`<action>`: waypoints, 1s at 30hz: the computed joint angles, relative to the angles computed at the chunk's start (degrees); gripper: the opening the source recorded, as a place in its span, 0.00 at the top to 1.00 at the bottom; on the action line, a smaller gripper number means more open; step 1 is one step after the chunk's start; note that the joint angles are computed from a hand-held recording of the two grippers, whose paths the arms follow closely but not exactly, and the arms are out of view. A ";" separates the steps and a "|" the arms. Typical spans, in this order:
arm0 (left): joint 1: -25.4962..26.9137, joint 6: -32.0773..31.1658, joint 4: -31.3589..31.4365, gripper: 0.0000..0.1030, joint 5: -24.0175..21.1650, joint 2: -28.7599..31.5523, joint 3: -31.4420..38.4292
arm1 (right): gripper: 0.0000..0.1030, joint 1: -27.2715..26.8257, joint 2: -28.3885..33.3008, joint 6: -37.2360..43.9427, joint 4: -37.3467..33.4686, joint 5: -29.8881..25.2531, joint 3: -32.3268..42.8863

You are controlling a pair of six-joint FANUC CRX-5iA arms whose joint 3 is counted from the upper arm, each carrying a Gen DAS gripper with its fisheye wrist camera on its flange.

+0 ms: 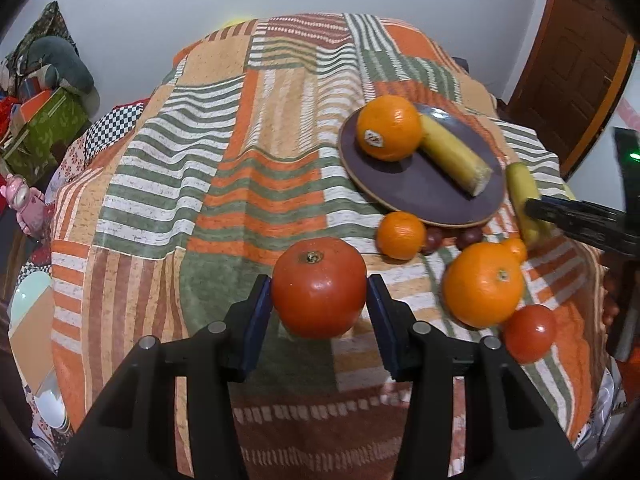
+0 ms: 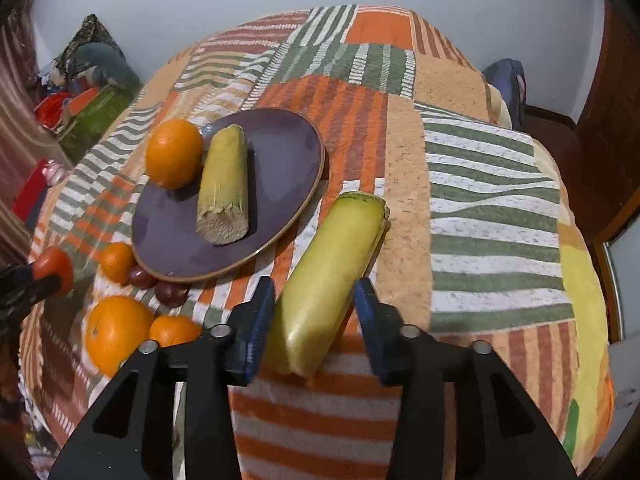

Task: Organize fruits
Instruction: 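Carry the corn cob and tomato toward the plate with both grippers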

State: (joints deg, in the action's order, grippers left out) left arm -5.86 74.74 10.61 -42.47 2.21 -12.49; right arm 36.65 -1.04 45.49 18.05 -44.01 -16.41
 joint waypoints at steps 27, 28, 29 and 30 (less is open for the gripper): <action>-5.10 0.25 2.30 0.54 -0.08 0.01 2.40 | 0.66 0.75 -4.15 1.51 1.95 0.49 -5.82; -5.23 0.38 2.14 0.54 -0.14 0.31 2.78 | 0.66 0.90 -4.33 0.89 2.86 0.94 -6.10; -5.33 0.44 2.07 0.54 -0.15 0.51 3.02 | 0.66 1.03 -4.53 0.30 3.75 1.30 -6.42; -5.44 0.54 1.96 0.54 -0.18 0.78 3.37 | 0.67 1.18 -4.75 -0.36 4.72 1.71 -6.74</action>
State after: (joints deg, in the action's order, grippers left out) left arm -11.30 75.28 12.57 -42.66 3.00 -9.13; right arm 37.83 -5.79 45.13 22.77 -42.30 -23.15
